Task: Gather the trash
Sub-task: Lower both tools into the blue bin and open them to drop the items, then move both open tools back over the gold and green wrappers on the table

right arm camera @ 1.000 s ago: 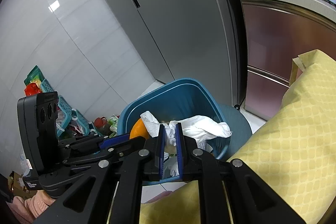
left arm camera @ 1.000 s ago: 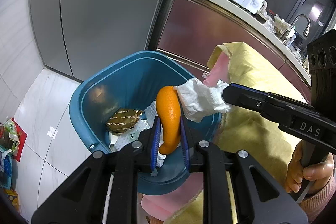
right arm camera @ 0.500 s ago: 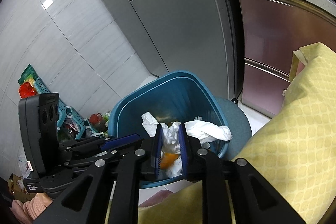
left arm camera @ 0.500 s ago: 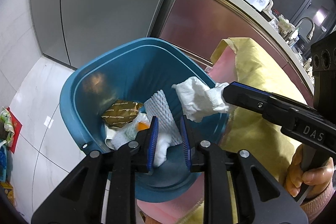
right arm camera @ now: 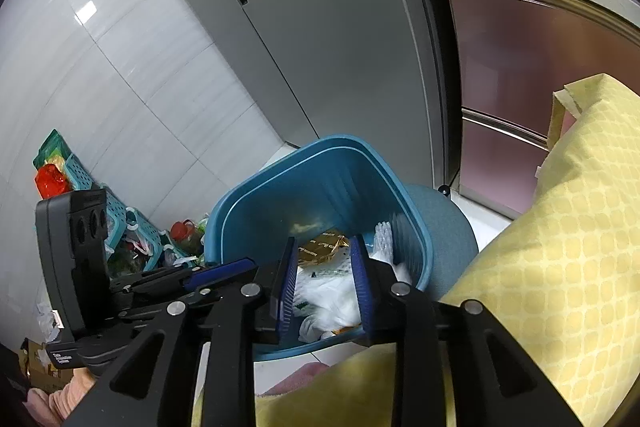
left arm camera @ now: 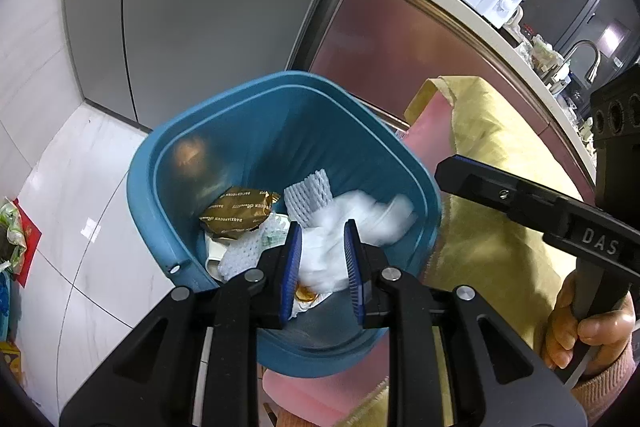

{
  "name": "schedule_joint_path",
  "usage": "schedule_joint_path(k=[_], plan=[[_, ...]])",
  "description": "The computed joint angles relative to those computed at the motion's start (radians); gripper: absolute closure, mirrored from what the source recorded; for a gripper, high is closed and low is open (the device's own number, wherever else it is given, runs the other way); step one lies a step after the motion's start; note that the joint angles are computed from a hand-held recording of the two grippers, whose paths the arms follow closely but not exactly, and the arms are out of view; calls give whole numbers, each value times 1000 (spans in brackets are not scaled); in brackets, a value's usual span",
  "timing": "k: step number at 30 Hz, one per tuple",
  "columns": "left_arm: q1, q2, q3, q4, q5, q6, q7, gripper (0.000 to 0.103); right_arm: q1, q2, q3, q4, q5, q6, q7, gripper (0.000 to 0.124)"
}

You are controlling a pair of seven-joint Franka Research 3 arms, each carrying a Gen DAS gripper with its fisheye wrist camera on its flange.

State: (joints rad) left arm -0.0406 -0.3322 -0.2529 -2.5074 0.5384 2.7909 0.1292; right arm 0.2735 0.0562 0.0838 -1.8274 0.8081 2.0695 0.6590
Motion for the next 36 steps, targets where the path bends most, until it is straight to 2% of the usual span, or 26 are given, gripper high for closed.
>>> schedule_joint_path(k=[6,13,18,26,33,36], plan=[[16,-37,-35,13,69,-29,-32,75,-6,-24,-6,-23,22,1,-19,98],[3,-87,-64,28,121,-61,-30,67,-27,-94,-37,-69,83,-24,-77,95],[-18,-89,-91,64,154,-90,-31,62,-49,-150,-71,-103,116,-58,-119,86],[-80,-17,-115,152,195,-94,-13,57,-91,-254,-134,-176,151,-78,-211,80],[-153,105,-116,267,223,-72,45,56,-148,-303,-190,-224,158,-42,-223,79],[-195,181,-106,331,216,-32,90,56,-181,-314,-212,-241,150,-16,-210,79]])
